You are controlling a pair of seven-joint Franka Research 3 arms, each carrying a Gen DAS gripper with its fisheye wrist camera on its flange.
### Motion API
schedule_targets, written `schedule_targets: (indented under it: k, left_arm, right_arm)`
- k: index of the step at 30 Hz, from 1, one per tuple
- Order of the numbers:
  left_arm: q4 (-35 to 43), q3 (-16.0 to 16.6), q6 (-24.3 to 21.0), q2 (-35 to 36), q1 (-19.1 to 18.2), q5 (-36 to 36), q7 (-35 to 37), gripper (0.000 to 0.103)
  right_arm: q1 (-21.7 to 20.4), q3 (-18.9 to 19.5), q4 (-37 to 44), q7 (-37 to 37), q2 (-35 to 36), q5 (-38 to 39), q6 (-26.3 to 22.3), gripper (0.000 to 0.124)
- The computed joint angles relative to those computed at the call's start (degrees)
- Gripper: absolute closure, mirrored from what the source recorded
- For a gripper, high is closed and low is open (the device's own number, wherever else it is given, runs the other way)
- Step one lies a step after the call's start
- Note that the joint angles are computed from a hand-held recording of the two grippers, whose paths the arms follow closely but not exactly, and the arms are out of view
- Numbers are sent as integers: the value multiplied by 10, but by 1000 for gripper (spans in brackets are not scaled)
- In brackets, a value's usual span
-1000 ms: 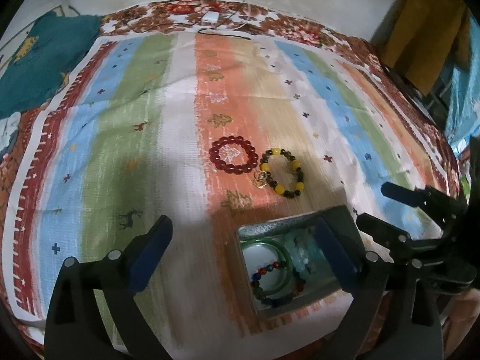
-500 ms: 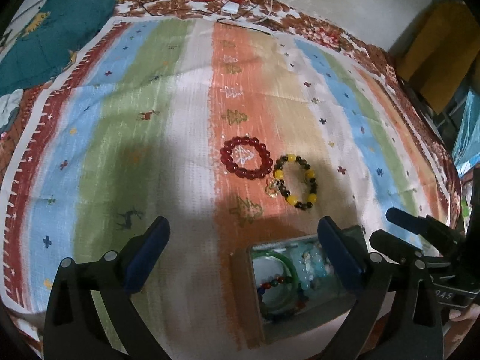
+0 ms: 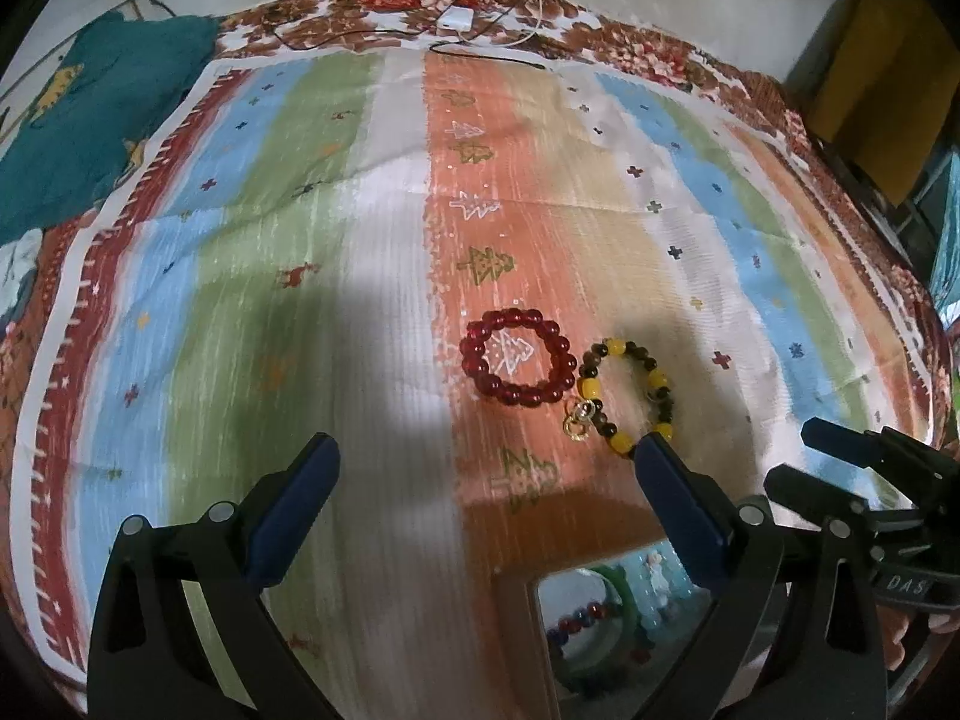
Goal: Organize jewelry
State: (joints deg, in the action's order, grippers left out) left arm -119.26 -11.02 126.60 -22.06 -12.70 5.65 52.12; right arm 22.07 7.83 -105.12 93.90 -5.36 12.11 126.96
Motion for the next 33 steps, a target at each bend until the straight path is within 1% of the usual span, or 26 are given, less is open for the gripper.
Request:
schedule_targets:
  k: [3,7,12,22,33]
  left_arm:
    - [16,3,-6,20,0,-3,13,7]
    - [29,6,-10,38,3,-11,20,7]
    - [43,7,-18,57,7,-17,26,8]
    - [79,3,-39,103,15,-7,37,8]
    - [98,7,-39,137,23,-30,43,14]
  right_arm:
    - [0,-1,21,2,20,0,-17,51]
    - [1,-1,46,21,44,-28,-28,51]
    - [6,-4,78,18,74,-36,-48,51]
    - [18,-9,127,26,121,-70,-75,51]
    - [30,-15,178,32,171,-82,-115,51]
